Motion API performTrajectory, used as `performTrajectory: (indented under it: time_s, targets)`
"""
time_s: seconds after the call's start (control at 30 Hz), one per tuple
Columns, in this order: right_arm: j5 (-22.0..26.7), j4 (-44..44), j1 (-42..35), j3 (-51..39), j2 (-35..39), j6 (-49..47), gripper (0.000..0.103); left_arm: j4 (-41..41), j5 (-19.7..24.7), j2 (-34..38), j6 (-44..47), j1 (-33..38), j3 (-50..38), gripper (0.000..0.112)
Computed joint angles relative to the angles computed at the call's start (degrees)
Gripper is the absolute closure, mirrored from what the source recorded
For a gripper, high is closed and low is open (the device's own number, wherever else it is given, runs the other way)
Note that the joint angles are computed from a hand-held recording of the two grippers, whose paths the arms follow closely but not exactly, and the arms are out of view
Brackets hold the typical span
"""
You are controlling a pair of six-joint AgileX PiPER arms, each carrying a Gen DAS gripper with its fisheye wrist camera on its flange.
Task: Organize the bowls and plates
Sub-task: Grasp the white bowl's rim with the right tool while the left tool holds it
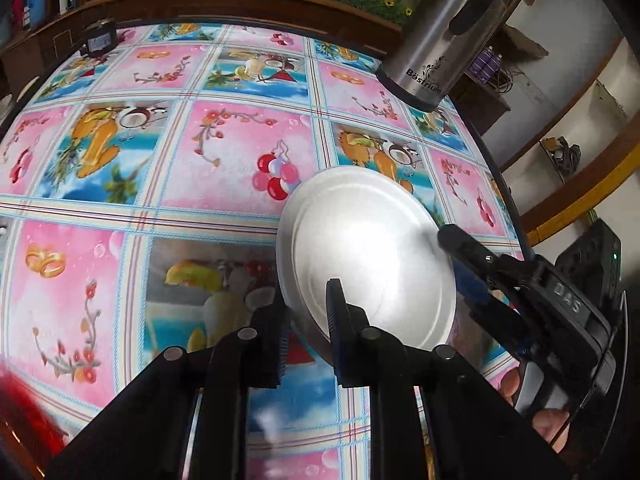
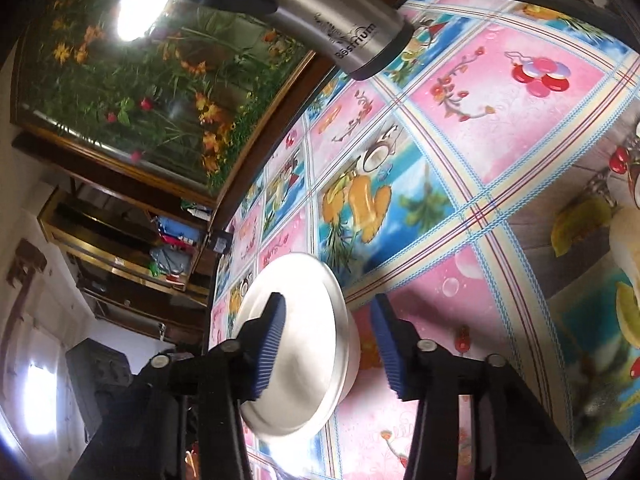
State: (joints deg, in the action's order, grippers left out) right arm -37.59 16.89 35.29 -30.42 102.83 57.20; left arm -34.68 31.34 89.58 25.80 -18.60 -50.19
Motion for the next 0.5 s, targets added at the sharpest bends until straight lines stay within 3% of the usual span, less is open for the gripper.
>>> performTrajectory:
  time_s: [0.17,0.3,0.5]
  targets:
    - [5.30,-0.61,0.51,-2.63,0.80,-2.16,0.093,1.15,-2.57,-1.76,-0.22,-0.33,2.74,0.098]
    - [7.90,0.90,1.36,-4.14,1.25,-5.02,0.094,3.03,-5.12,-3.30,-1.10,-1.03,4.65,0.098]
    - [8.05,4.61,3.08,-4.32,1.08,-8.67,0.094,-0.29,-5.98,-4.61,2.96,-0.10,6.89,0.097]
